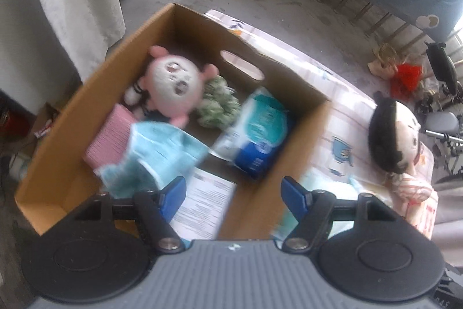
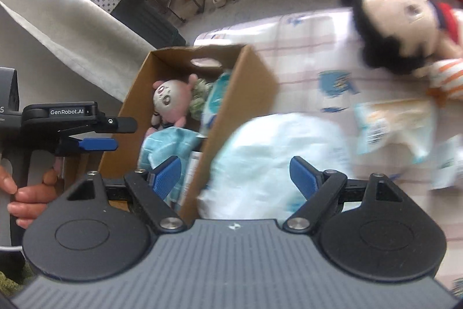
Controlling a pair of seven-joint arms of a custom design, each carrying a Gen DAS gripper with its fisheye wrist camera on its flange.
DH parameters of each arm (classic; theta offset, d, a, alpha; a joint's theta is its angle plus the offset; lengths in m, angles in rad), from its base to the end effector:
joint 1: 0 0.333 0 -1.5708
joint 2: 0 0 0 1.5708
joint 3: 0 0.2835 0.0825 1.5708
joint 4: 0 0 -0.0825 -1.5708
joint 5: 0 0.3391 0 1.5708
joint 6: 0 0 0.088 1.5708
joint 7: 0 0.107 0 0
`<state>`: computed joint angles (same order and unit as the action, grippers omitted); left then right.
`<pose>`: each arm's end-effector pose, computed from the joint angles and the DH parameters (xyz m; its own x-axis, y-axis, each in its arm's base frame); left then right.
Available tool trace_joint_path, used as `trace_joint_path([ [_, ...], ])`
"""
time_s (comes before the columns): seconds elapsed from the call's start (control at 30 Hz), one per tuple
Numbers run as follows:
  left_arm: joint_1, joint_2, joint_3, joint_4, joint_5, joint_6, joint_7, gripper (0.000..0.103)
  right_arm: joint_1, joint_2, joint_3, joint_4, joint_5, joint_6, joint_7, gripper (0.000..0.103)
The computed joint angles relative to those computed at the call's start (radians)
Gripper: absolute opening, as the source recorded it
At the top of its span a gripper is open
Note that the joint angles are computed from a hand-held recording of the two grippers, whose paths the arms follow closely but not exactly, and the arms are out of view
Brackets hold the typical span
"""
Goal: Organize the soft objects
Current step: 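Open the left gripper to drop the towel while the right drops the medicine box into the box, then move both tools from the box toward the orange-striped cloth on the bed, then grasp the orange-striped cloth with the right gripper and pass it to the left gripper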
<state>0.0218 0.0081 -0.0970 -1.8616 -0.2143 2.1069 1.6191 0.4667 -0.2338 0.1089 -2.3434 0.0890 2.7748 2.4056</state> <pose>0.5419 -0.0507 0.5125 -0.0580 -0.9795 0.1930 -0.9723 0.0116 -0.2334 0.4062 0.2621 0.4941 -0.1794 -0.8530 -0.4901 -0.8401 0.3921 -0.3749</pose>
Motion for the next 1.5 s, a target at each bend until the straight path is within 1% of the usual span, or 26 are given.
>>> trace_joint_path([
  [0.1, -0.040, -0.067, -0.036, -0.059, 0.012, 0.019, -0.113, 0.074, 0.009, -0.160, -0.074, -0.125, 0.046, -0.066, -0.131, 0.083],
  [0.2, -0.086, -0.124, -0.072, -0.111, 0.003, 0.057, -0.202, 0.076, -0.030, -0.297, -0.125, -0.208, 0.005, -0.173, -0.250, 0.083],
  [0.27, -0.120, -0.154, -0.098, -0.146, 0.006, 0.087, -0.251, 0.076, -0.055, -0.349, -0.165, -0.234, -0.021, -0.261, -0.356, 0.085],
  [0.33, -0.153, -0.170, -0.121, -0.173, 0.008, 0.108, -0.292, 0.076, -0.092, -0.386, -0.194, -0.260, -0.041, -0.331, -0.449, 0.085],
  [0.43, -0.198, -0.182, -0.144, -0.200, 0.000, 0.118, -0.334, 0.076, -0.150, -0.431, -0.222, -0.306, -0.047, -0.372, -0.543, 0.085],
  [0.53, -0.242, -0.187, -0.165, -0.225, -0.006, 0.137, -0.349, 0.076, -0.203, -0.488, -0.216, -0.354, -0.049, -0.400, -0.571, 0.085],
  [0.63, -0.287, -0.176, -0.181, -0.242, -0.026, 0.167, -0.341, 0.075, -0.234, -0.545, -0.208, -0.392, -0.024, -0.419, -0.540, 0.083],
  [0.7, -0.315, -0.153, -0.188, -0.244, -0.055, 0.190, -0.326, 0.072, -0.249, -0.569, -0.206, -0.409, -0.013, -0.418, -0.519, 0.080],
  [0.77, -0.338, -0.122, -0.197, -0.229, -0.065, 0.192, -0.326, 0.068, -0.268, -0.581, -0.209, -0.425, -0.018, -0.402, -0.509, 0.072],
  [0.83, -0.358, -0.096, -0.204, -0.221, -0.073, 0.209, -0.327, 0.068, -0.289, -0.575, -0.206, -0.428, -0.054, -0.382, -0.527, 0.071],
  [0.9, -0.370, -0.070, -0.205, -0.207, -0.079, 0.207, -0.347, 0.067, -0.292, -0.542, -0.219, -0.422, -0.095, -0.329, -0.588, 0.071],
  [0.97, -0.375, -0.037, -0.199, -0.188, -0.118, 0.195, -0.376, 0.065, -0.274, -0.483, -0.251, -0.403, -0.118, -0.261, -0.691, 0.071],
  [1.03, -0.375, -0.003, -0.192, -0.170, -0.156, 0.184, -0.412, 0.064, -0.250, -0.394, -0.275, -0.363, -0.142, -0.202, -0.821, 0.071],
  [1.07, -0.375, 0.015, -0.191, -0.161, -0.161, 0.187, -0.431, 0.062, -0.242, -0.344, -0.280, -0.342, -0.154, -0.175, -0.884, 0.071],
  [1.17, -0.378, 0.046, -0.188, -0.144, -0.149, 0.205, -0.475, 0.061, -0.215, -0.201, -0.296, -0.274, -0.141, -0.132, -1.064, 0.071],
  [1.23, -0.377, 0.053, -0.186, -0.140, -0.150, 0.216, -0.486, 0.061, -0.212, -0.125, -0.289, -0.241, -0.135, -0.110, -1.158, 0.071],
  [1.27, -0.376, 0.053, -0.186, -0.141, -0.156, 0.221, -0.487, 0.061, -0.217, -0.091, -0.278, -0.222, -0.136, -0.115, -1.192, 0.071],
  [1.33, -0.374, 0.059, -0.185, -0.137, -0.170, 0.219, -0.488, 0.061, -0.254, -0.045, -0.229, -0.206, -0.187, -0.108, -1.202, 0.071],
  [1.37, -0.372, 0.058, -0.183, -0.140, -0.178, 0.220, -0.490, 0.061, -0.273, -0.036, -0.203, -0.206, -0.215, -0.103, -1.198, 0.068],
  [1.4, -0.369, 0.058, -0.182, -0.142, -0.187, 0.223, -0.491, 0.062, -0.287, -0.034, -0.185, -0.210, -0.237, -0.096, -1.191, 0.062],
  [1.43, -0.367, 0.055, -0.181, -0.148, -0.201, 0.228, -0.487, 0.062, -0.293, -0.031, -0.177, -0.204, -0.236, -0.102, -1.187, 0.052],
  [1.5, -0.361, 0.050, -0.180, -0.156, -0.226, 0.236, -0.483, 0.064, -0.298, -0.041, -0.174, -0.210, -0.210, -0.099, -1.170, 0.049],
])
